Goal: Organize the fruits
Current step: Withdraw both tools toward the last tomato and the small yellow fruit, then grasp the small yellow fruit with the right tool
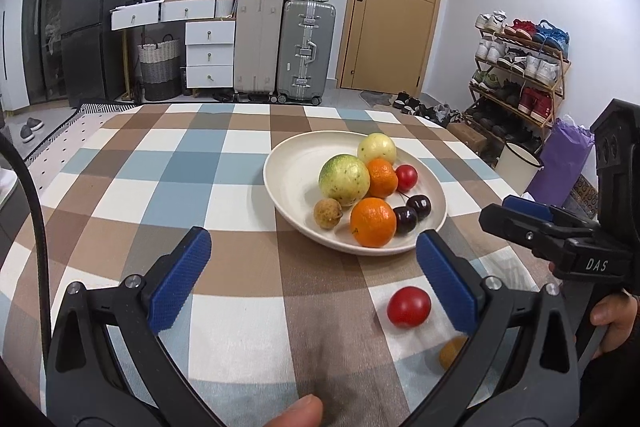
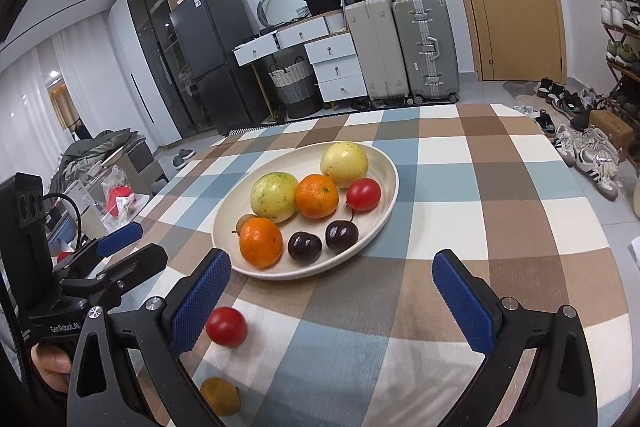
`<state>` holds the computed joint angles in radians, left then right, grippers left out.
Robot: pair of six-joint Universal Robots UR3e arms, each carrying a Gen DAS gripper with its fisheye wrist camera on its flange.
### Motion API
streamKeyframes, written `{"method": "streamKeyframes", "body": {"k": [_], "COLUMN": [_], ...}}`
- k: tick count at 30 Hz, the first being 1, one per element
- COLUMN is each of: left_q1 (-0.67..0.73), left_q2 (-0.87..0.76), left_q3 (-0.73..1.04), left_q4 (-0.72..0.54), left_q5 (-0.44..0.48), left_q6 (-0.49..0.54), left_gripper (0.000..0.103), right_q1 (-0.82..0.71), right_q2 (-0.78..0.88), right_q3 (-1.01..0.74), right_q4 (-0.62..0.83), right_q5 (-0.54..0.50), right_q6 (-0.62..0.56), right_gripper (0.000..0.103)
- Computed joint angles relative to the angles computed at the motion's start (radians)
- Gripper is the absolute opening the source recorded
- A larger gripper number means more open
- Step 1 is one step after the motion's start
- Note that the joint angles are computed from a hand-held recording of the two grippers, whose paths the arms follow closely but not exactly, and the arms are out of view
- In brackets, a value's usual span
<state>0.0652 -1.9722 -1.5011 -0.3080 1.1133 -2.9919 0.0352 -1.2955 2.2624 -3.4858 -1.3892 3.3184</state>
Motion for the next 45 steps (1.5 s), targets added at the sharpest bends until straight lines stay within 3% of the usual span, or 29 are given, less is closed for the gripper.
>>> {"method": "streamKeyframes", "body": {"k": [14, 24, 35, 38, 40, 45], "left_q1": [0.019, 0.034, 0.033, 0.032, 0.037, 0.037], "left_q2": [0.165, 0.214, 0.208, 0.215, 0.215, 0.214], "left_q3": [-0.205, -0.259, -0.253, -0.261, -0.257, -0.251], "left_q4": [0.016, 0.024, 0.005, 0.003, -0.005, -0.014], "left_q5": [0.010, 0.002, -0.015, -0.033, -0.047, -0.051], "left_q6": [0.064, 0.070, 0.082, 0.098, 0.104, 0.104], "left_gripper": [0.102, 0.102, 0.102, 0.102, 0.101, 0.101], "right_q1": [-0.027, 0.117, 0.207, 0.229, 0.238, 0.250], "right_q2": [-0.137, -0.171, -0.118, -0.106, -0.094, -0.075], "right_q3": [0.197, 0.124, 0.011, -0.023, -0.042, -0.058], "right_q4": [-0.051, 0.207, 0.358, 0.398, 0.421, 0.430], "right_q5": [0.039, -0.096, -0.114, -0.126, -0.126, -0.106], "right_q6": [0.022, -0.012, -0.056, -0.065, -0.069, -0.077], "right_gripper": [0.103, 0.102, 0.101, 0.093, 0.081, 0.076]}}
